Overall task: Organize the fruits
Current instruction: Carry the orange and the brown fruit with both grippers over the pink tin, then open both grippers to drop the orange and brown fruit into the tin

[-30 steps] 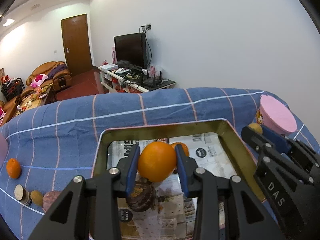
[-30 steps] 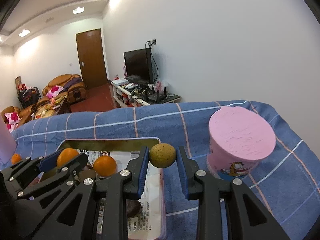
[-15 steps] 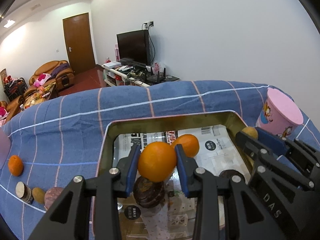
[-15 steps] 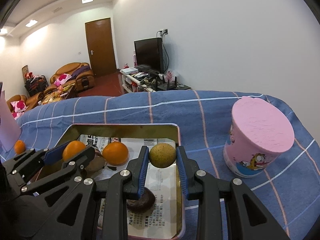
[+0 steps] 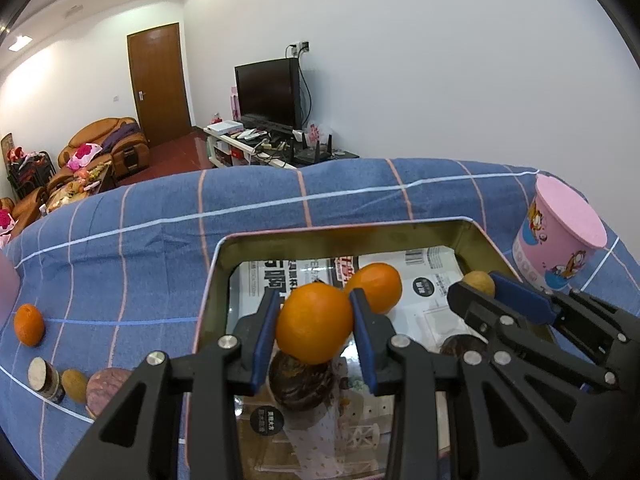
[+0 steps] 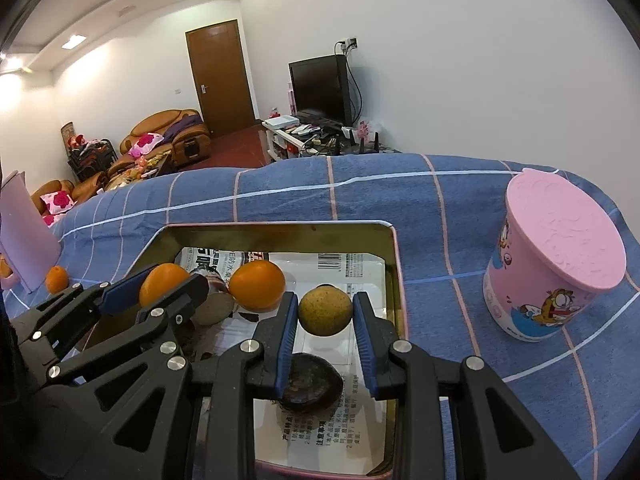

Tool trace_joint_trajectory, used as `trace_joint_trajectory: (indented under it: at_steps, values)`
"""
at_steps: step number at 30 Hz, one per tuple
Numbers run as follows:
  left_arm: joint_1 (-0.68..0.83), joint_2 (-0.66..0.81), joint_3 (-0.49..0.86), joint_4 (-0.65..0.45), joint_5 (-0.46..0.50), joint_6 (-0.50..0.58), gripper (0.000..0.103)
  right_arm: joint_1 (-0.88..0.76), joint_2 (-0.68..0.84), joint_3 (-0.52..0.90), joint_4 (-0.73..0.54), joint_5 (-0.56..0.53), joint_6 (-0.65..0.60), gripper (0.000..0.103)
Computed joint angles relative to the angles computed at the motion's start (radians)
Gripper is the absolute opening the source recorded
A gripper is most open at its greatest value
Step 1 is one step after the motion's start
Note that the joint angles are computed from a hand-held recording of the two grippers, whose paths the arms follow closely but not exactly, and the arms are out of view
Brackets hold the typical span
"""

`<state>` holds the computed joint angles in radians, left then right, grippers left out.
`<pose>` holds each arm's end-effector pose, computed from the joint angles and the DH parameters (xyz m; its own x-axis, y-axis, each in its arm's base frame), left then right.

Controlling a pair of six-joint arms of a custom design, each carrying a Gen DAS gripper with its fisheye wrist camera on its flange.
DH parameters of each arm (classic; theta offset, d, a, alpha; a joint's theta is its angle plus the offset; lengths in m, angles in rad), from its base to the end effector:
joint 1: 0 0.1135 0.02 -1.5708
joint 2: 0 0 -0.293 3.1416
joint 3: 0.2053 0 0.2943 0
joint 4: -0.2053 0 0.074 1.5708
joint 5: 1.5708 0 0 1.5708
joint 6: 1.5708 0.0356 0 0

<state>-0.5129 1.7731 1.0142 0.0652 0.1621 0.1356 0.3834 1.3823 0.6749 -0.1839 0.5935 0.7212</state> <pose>0.3571 -0.2077 0.1760 -0.4719 0.4189 -0.7758 0.6623 0.7493 0.0017 0.2747 0.0893 0.1792 -0.5313 0.3759 -0.7592 0.4882 0.8682 0.0882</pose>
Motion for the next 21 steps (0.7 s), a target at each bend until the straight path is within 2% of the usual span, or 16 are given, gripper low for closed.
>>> trace_joint_trajectory:
  at_steps: [12,15,17,18,20,21]
  values:
    - [0.010,-0.009,-0.010,0.004,0.006,0.003,0.039,0.002,0.002,0.000,0.001,-0.005,-0.004,0.031]
    - [0.012,-0.030,-0.040,0.049,-0.026,-0.011,0.054,-0.009,-0.023,-0.022,0.030,-0.034,0.003,0.031]
    - [0.021,-0.042,-0.056,0.074,-0.039,-0.028,0.070,-0.019,-0.049,-0.044,0.056,-0.049,0.015,0.032]
    - [0.028,-0.045,-0.059,0.081,-0.038,-0.040,0.072,-0.025,-0.069,-0.061,0.075,-0.057,0.023,0.034]
    - [0.056,-0.050,-0.058,0.078,0.006,-0.076,0.077,-0.037,-0.118,-0.099,0.114,-0.072,0.047,0.054]
    - [0.064,-0.049,-0.053,0.071,0.020,-0.086,0.079,-0.043,-0.135,-0.115,0.138,-0.089,0.049,0.056]
